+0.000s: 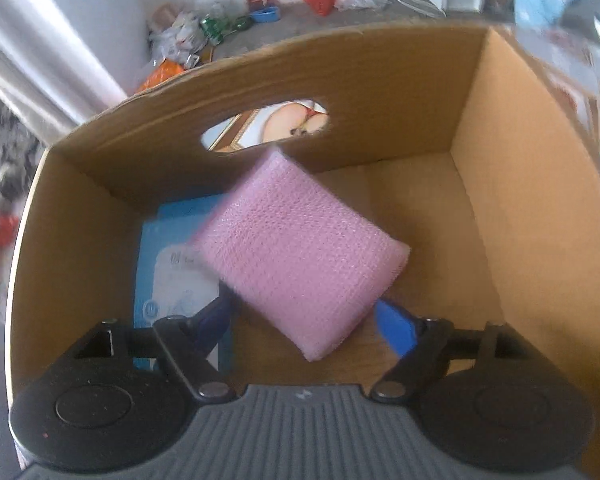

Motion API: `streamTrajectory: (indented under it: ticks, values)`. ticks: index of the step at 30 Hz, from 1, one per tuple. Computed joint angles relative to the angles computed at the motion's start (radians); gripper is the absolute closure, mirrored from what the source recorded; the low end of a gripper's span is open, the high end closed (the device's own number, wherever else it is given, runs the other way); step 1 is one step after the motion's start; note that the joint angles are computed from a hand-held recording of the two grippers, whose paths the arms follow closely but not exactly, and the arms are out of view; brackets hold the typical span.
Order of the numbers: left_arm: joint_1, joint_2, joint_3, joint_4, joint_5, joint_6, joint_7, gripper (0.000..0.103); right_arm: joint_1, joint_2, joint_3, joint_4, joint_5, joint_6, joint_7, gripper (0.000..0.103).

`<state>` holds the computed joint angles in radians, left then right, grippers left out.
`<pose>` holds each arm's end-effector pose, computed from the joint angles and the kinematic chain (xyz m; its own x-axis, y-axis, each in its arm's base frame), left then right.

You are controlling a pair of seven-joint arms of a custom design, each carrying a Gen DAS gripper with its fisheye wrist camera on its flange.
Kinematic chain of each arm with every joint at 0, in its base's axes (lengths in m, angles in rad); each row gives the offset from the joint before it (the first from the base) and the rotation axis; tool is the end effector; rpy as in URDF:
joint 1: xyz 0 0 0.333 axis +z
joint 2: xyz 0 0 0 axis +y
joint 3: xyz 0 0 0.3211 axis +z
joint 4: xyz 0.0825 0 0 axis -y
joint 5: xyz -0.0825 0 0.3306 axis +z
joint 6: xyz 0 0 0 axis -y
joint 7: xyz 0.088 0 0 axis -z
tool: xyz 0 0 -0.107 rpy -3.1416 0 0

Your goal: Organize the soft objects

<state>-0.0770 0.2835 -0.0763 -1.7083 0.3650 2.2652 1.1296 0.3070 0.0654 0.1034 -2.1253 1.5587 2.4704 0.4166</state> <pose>0.6136 -0.0804 0.4809 0.1273 -0.9762 -0.1754 -0.9367 -0.0602 -0.3450 0.4901 0.2097 0.4428 0.4995 -0.5641 -0.6575 -0.8004 -0.0102 -0.5994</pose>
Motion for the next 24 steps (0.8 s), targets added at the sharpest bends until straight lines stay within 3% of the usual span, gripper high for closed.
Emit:
streamTrajectory:
  ticks: [4,10,19,24]
  values:
    - [0.041,-0.047,-0.013,-0.029,-0.133,0.031,0.002,0.017,0.001,0.013,0.002,0.012,-0.005,-0.003,0.009,0.051]
    - [0.065,-0.017,-0.017,0.019,-0.311,0.015,-0.127,0.017,0.005,0.028,0.011,0.027,-0.014,-0.006,0.020,0.050]
    - [0.062,0.111,-0.007,0.170,-0.388,-0.085,-0.364,0.017,-0.006,0.029,0.004,0.019,0.010,-0.011,0.012,0.048]
    - [0.047,0.160,0.005,0.217,-0.355,-0.114,-0.476,0.017,-0.018,0.026,-0.003,0.005,0.031,-0.031,-0.004,0.047]
